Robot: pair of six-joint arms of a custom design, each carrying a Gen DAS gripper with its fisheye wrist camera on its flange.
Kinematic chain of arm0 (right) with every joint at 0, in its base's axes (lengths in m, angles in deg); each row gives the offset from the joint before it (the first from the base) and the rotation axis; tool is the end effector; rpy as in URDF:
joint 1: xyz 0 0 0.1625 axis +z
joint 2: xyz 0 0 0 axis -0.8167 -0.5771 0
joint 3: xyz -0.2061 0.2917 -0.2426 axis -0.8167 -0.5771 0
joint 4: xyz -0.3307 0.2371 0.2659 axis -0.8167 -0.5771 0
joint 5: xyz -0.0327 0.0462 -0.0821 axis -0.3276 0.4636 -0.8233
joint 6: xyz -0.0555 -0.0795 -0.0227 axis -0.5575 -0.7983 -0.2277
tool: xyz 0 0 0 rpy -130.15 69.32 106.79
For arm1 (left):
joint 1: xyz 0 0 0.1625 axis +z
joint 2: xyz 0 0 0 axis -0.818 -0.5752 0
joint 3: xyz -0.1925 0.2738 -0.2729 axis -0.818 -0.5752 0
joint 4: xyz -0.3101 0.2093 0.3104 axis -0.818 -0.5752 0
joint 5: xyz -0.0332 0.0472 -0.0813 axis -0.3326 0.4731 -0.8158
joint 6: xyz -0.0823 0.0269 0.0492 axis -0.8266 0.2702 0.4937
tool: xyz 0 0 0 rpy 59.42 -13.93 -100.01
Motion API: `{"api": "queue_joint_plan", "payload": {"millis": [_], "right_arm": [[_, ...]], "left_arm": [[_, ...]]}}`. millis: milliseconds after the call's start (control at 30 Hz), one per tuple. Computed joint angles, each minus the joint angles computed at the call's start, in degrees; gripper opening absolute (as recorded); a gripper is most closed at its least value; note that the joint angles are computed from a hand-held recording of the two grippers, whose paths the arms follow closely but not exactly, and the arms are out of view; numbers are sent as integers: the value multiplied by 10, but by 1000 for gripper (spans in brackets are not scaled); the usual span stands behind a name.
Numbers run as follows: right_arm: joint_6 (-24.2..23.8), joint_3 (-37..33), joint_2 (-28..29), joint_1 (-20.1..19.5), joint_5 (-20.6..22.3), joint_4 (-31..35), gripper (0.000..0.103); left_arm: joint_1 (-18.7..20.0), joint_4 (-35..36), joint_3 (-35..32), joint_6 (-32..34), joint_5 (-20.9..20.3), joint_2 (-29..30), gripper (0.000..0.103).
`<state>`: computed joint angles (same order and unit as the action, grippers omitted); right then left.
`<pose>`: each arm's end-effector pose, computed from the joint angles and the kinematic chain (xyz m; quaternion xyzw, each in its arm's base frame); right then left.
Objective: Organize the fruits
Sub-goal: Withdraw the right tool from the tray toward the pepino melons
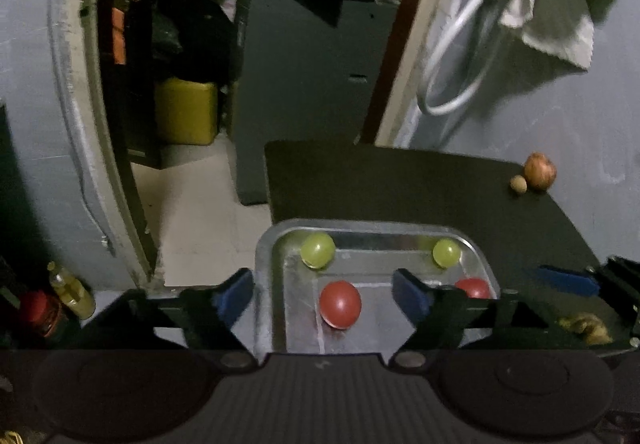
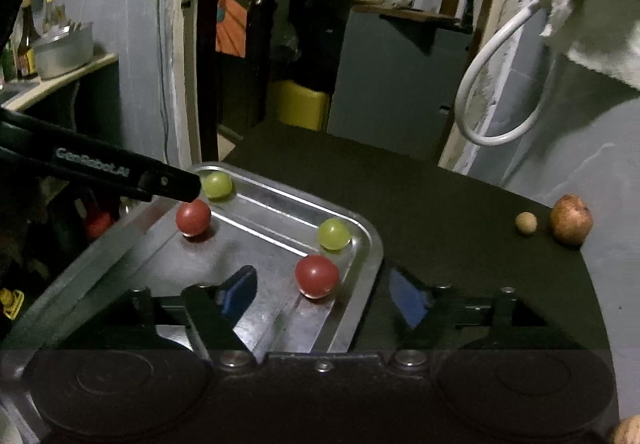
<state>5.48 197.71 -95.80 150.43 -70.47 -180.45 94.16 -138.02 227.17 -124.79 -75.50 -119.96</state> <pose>0.1766 -0.5018 0.0591 0.5836 -0.7862 0.1528 0.1342 -0.1199 -0.3933 0.0963 -0.1376 0.7835 -0.4883 0.3588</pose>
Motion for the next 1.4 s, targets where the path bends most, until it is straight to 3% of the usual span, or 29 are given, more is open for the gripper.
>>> {"api": "queue_joint_plan", "payload": {"millis": [133,267,533,833,1067,1267,1400], "right_arm": [[8,16,-34,-4,14,10,98],[7,34,-69,-11,28,28,100],[11,73,-143,-31,43,57,102],[-12,123,-262,-79,55,135,102],[-60,154,-360,-122,64,217,102],[-106,166,-412,-157,46,274,102],[-109,167,-430,-180,29,289,102]], "left_arm": [[-35,193,-10,-172,-7,-36,101],[-73,335,-19,-322,-37,-54,102],[-154,464,-41,-487,-127,-27,102],[-239,464,-61,-553,-239,40,102],[-290,403,-70,-538,-316,95,102],[-301,308,-66,-492,-362,121,102],[-291,256,-67,-460,-395,135,102]]}}
